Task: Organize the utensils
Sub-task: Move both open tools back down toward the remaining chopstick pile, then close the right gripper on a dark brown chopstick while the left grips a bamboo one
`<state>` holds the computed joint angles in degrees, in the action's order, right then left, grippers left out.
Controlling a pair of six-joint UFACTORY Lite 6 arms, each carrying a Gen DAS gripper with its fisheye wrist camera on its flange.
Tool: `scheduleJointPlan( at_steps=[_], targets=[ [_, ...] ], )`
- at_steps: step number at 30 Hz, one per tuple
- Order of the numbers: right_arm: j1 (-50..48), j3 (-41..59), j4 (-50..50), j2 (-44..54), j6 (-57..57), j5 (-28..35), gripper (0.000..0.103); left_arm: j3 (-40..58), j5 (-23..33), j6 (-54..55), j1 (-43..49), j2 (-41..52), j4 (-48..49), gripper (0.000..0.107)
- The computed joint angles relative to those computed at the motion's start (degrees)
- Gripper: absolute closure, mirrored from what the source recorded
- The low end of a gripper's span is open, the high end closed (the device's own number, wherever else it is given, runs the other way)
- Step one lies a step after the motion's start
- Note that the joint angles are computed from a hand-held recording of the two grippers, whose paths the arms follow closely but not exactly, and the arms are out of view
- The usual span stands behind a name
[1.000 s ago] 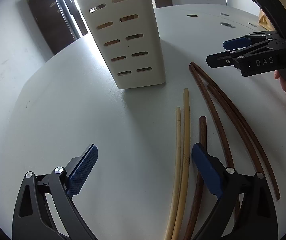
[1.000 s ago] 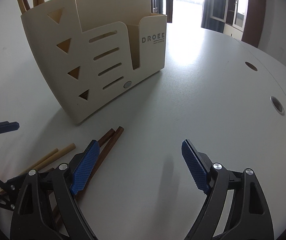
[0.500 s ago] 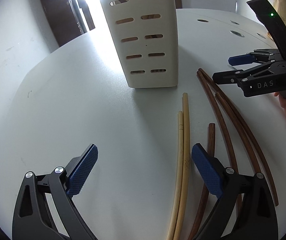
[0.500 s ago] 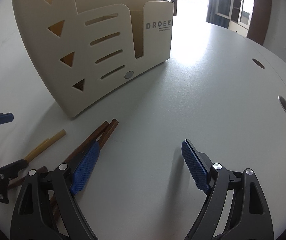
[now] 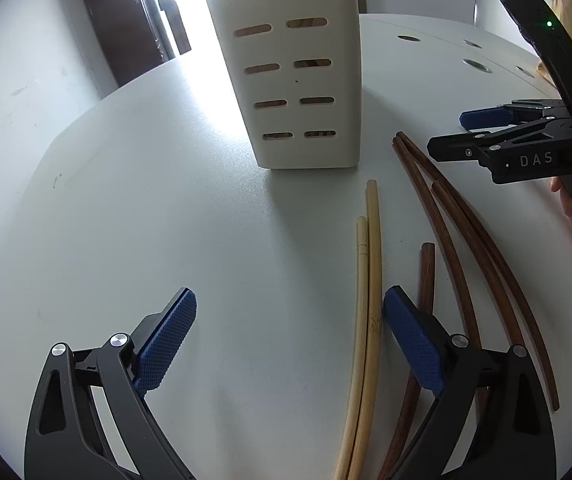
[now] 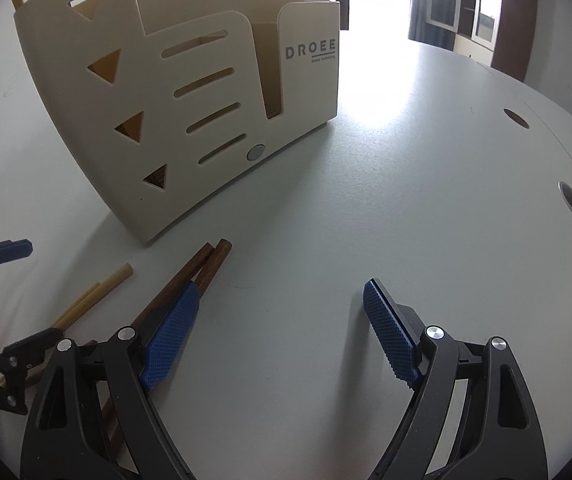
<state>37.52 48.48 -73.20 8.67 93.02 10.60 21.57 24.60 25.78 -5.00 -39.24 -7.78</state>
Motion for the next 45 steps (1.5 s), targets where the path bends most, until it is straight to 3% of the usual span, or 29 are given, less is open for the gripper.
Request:
scheduleJointPlan(
  at_steps=[3, 10, 15, 19, 23, 27, 29, 34, 37, 40, 45],
  targets=[
    [-0.5, -0.1, 0.5, -0.9, -0.3, -0.8, 0.019, 0.6, -0.1, 2.4, 0.5, 1.6, -3.1, 0.014],
    [-0.4, -0.4, 2.3, -2.5, -2.0, -0.4, 0.019, 2.2, 4.1, 19.0, 9.1, 1.6, -17.7, 0.015],
    [-0.3, 0.4, 7.5, -2.2, -7.4, 0.2, 0.019, 2.9, 3.0, 19.0, 8.4, 5.2, -18.6, 0.014],
    [1.2, -0.1, 2.3, -1.7, -1.9, 1.0, 0.019, 3.1, 1.7, 16.6, 6.8, 5.9, -17.1, 0.014],
    [2.0, -1.0, 0.1, -1.9, 0.8, 1.3, 0.019, 3.2, 3.4, 22.8, 10.9, 6.1, -21.2, 0.012],
    [2.6, -0.8, -0.8, -1.9, 2.3, 1.8, 0.019, 3.5, 1.2, 19.7, 9.7, 8.5, -19.2, 0.012],
    [3.0, 0.0, 0.5, -1.4, 1.1, 2.3, 0.019, 4.1, 2.3, 22.3, 11.0, 9.7, -22.3, 0.012],
    [6.4, 2.2, 0.6, 0.9, 1.2, 7.0, 0.019, 3.4, 0.8, 18.4, 8.8, 8.3, -18.3, 0.012],
    [7.1, 3.9, 5.6, 2.9, -4.2, 8.0, 0.019, 3.6, 1.9, 22.1, 10.3, 8.4, -20.9, 0.012],
    [8.3, 4.4, 6.4, 3.4, -5.3, 9.4, 0.019, 4.1, 3.7, 28.8, 13.1, 9.3, -26.2, 0.021],
    [11.0, 2.5, 11.4, 1.7, -9.0, 8.9, 0.019, 4.8, -1.5, 23.1, 7.9, 10.9, -25.4, 0.063]
  ],
)
